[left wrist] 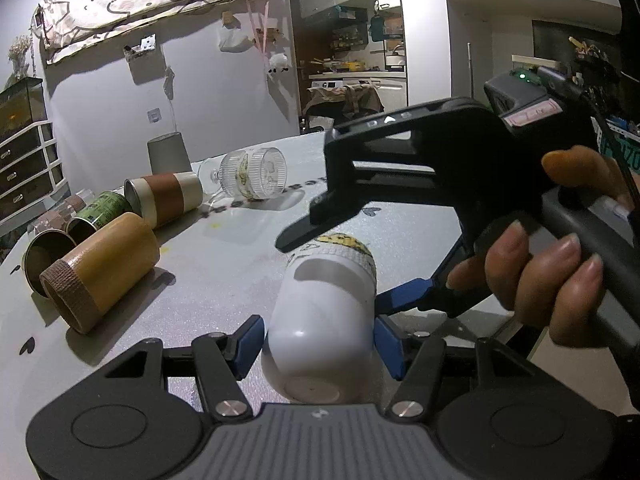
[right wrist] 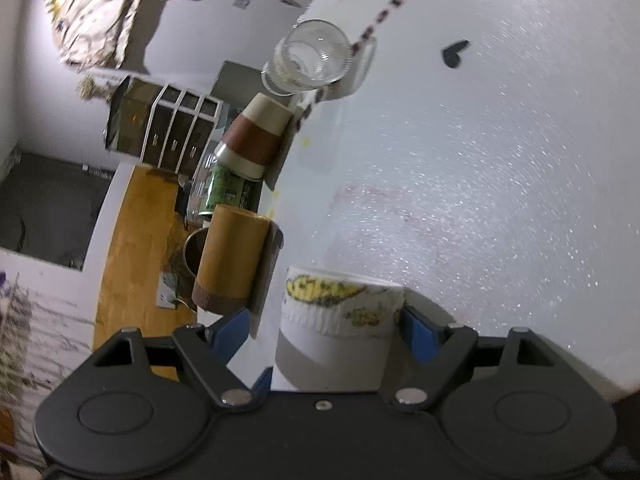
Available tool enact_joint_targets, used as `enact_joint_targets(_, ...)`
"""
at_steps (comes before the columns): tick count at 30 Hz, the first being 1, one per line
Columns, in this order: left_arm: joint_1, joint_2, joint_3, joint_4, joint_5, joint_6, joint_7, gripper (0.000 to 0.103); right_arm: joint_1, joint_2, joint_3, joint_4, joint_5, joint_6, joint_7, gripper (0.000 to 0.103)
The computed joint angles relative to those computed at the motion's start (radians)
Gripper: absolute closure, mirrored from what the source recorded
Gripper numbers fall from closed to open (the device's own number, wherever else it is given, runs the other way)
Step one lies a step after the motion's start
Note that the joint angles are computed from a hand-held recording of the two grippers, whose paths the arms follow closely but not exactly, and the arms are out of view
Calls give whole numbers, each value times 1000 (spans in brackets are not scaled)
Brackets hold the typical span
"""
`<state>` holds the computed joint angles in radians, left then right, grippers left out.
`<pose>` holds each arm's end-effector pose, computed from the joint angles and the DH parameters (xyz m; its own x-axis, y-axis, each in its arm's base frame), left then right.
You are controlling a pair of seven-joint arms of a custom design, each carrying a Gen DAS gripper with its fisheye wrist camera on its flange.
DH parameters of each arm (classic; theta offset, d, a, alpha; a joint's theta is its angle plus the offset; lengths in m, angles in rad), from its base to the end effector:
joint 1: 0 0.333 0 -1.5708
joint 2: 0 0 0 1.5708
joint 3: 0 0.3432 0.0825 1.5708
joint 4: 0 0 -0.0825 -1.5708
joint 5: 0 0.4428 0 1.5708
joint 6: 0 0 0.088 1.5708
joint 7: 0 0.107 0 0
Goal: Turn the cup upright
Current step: 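Grasp the white cup's rim with the right gripper beside the left gripper, then open the left gripper and lift the cup upright with the right gripper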
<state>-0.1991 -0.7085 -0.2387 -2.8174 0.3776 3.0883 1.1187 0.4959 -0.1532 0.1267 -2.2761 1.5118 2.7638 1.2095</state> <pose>0.3500 -0.1995 0.4874 -0.3156 -0.9432 -0.1033 -0.5032 0.2587 -0.8245 0.4812 0.2953 0.4558 -0.0681 -0.5399 -0.8390 -0.9025 0.3918 -0.1788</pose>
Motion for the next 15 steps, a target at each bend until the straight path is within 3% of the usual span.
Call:
enact_joint_targets(5,5,-1,-3,-1,6,5,2,43,-7,0,-3,-5,-47,-15,56,37)
enact_joint_targets(9,-29,8,32,-8,-1,36,23,43,-10,-5,-10,-9,-65,-29,42,38)
enact_joint_targets(12,-36,20,36,-3,-13,65,23,41,-6,-33,-10,-27,-29,7,-82,38)
enact_joint_targets(15,-19,33,19,4,-24,100,6,35,15,-62,10,-35,40,158,-303,39)
